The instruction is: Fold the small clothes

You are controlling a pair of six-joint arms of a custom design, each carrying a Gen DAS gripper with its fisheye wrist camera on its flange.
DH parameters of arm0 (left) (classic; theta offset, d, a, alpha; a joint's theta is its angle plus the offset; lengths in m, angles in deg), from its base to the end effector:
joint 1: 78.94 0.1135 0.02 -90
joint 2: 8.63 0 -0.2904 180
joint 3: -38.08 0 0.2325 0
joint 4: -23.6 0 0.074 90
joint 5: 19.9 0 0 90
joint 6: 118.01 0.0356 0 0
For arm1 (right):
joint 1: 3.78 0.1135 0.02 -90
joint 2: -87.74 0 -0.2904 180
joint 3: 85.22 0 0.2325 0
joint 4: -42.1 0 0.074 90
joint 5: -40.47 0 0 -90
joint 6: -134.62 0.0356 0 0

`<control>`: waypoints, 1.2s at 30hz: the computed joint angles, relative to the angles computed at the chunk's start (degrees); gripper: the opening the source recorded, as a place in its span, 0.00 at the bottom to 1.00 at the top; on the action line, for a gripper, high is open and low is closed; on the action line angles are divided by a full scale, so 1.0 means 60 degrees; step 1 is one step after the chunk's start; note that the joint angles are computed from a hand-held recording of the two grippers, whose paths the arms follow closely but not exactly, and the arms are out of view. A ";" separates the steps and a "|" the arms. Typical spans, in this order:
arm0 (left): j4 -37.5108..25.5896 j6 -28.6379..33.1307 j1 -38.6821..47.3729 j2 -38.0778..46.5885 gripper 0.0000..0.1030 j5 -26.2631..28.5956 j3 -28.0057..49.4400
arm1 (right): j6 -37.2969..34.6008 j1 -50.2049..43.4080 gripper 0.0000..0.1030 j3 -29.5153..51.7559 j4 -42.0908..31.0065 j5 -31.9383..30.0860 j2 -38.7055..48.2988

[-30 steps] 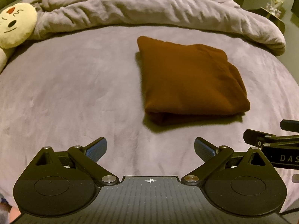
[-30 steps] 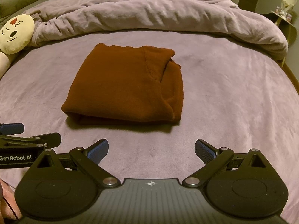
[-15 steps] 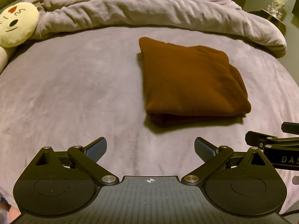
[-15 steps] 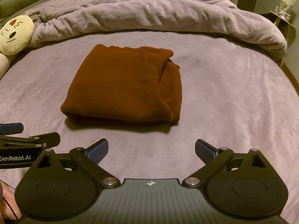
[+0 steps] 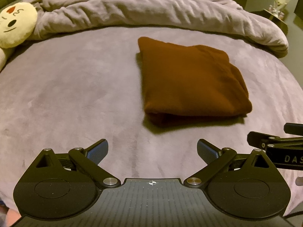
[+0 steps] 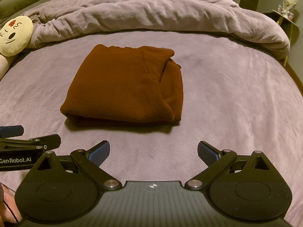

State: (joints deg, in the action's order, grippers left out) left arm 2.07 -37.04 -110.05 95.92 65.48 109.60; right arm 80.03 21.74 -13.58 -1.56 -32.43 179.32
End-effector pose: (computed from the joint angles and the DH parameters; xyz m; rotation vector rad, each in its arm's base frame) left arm 0.3023 -0.1791 0.1787 0.4521 2.4874 -0.1814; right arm 0.2704 0.1175 0.2277 0.3151 2.5796 -0.0277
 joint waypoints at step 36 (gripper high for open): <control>0.0280 0.0219 -0.0341 -0.0135 1.00 -0.0145 -0.0332 | 0.0316 0.0214 0.96 0.0001 -0.0223 0.0313 -0.0102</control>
